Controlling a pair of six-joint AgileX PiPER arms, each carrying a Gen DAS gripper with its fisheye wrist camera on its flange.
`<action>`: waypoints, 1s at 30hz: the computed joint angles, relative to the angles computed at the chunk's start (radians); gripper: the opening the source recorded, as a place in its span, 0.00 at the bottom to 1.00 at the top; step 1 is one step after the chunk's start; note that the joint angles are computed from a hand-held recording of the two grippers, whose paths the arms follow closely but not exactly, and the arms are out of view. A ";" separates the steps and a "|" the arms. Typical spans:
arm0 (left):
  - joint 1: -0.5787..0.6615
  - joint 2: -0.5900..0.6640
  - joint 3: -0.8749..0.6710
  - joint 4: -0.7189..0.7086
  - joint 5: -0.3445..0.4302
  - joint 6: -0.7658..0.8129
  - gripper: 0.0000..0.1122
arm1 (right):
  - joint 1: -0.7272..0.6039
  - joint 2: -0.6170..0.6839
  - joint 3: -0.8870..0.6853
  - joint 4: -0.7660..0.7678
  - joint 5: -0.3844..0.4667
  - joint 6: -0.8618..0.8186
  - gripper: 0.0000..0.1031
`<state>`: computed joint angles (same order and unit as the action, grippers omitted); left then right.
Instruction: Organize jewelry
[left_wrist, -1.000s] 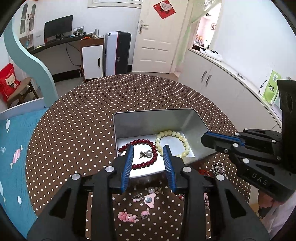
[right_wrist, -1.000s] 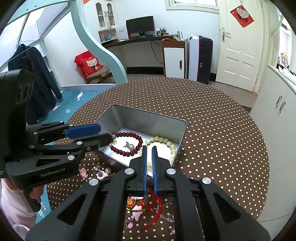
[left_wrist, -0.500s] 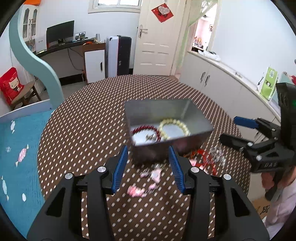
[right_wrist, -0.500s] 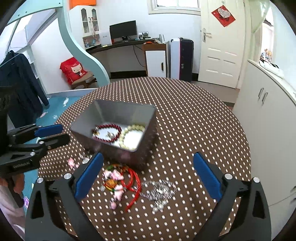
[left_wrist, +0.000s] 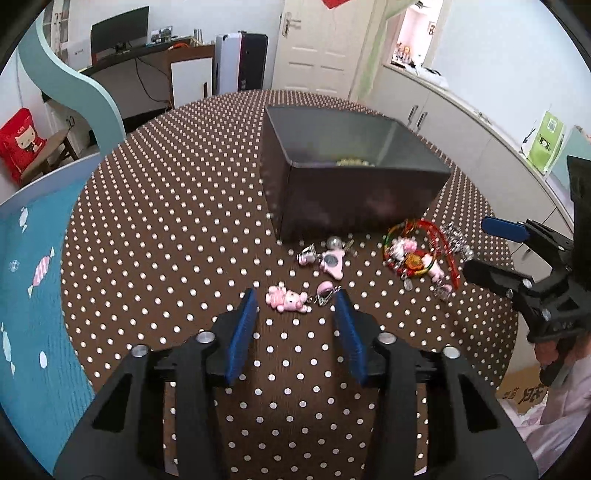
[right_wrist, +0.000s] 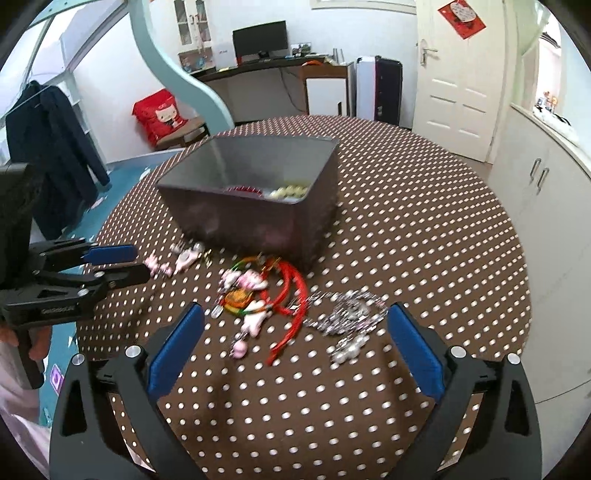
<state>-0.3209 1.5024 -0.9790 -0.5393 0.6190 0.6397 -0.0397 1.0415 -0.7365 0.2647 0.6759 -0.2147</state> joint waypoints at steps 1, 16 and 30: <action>-0.003 0.004 0.004 0.002 -0.008 -0.002 0.35 | 0.013 0.003 0.004 -0.005 -0.002 0.012 0.93; -0.019 0.033 -0.007 0.006 -0.059 0.018 0.23 | 0.114 0.068 -0.019 -0.049 -0.013 0.081 0.93; 0.088 -0.035 0.072 -0.155 -0.039 0.174 0.23 | 0.220 0.136 -0.088 -0.006 -0.098 0.058 0.89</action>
